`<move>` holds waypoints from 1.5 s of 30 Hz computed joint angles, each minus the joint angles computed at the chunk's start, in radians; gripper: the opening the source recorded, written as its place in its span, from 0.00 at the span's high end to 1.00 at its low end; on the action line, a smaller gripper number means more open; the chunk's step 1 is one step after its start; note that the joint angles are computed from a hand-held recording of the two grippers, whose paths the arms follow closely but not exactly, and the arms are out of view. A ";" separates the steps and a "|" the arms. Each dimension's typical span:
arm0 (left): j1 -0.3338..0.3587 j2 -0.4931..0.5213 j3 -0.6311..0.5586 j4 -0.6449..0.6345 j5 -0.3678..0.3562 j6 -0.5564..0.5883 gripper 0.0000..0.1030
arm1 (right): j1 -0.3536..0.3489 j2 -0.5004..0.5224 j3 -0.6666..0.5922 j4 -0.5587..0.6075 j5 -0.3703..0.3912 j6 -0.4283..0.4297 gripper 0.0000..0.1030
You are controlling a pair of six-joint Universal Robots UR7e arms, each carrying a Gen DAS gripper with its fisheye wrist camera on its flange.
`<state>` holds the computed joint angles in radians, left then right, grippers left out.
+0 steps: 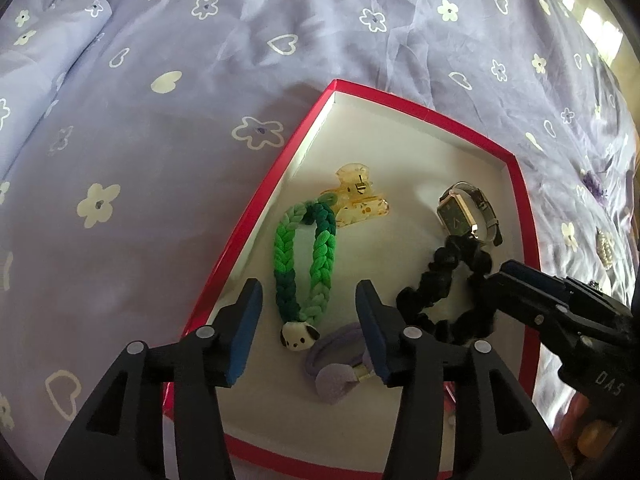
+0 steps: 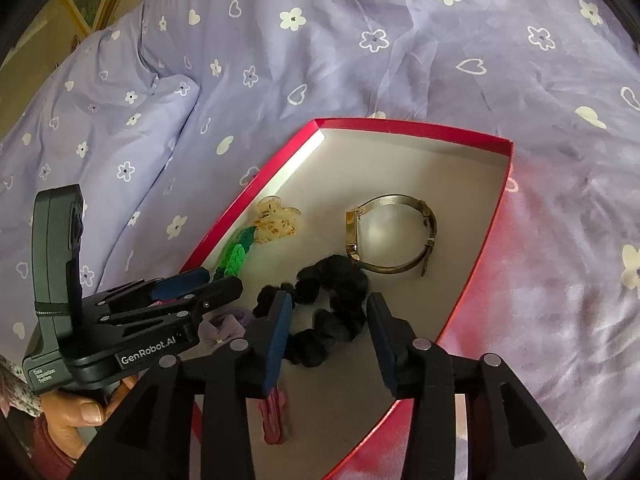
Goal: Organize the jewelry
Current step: 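Lower the hair tie and scrunchie into the red box and open both tools, then grasp the gold ring with the left tool while the right grasps the teal beaded bracelet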
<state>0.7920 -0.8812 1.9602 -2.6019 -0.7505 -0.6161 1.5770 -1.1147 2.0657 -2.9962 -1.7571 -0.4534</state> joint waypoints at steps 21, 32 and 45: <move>-0.113 -0.072 0.092 -0.035 -0.029 -0.085 0.50 | -0.041 -0.206 0.150 -0.039 0.055 -0.004 0.58; -0.195 -0.021 0.083 -0.061 -0.103 -0.067 0.49 | -0.122 -0.429 0.273 -0.033 0.071 -0.026 0.58; -0.251 0.075 0.032 -0.065 -0.199 -0.021 0.49 | -0.282 -0.670 0.359 0.017 0.084 -0.074 0.58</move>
<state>0.5408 -0.8061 1.9922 -2.6674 -0.9500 -0.6368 1.2951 -1.7842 2.4243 -2.9793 -1.6727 -0.5273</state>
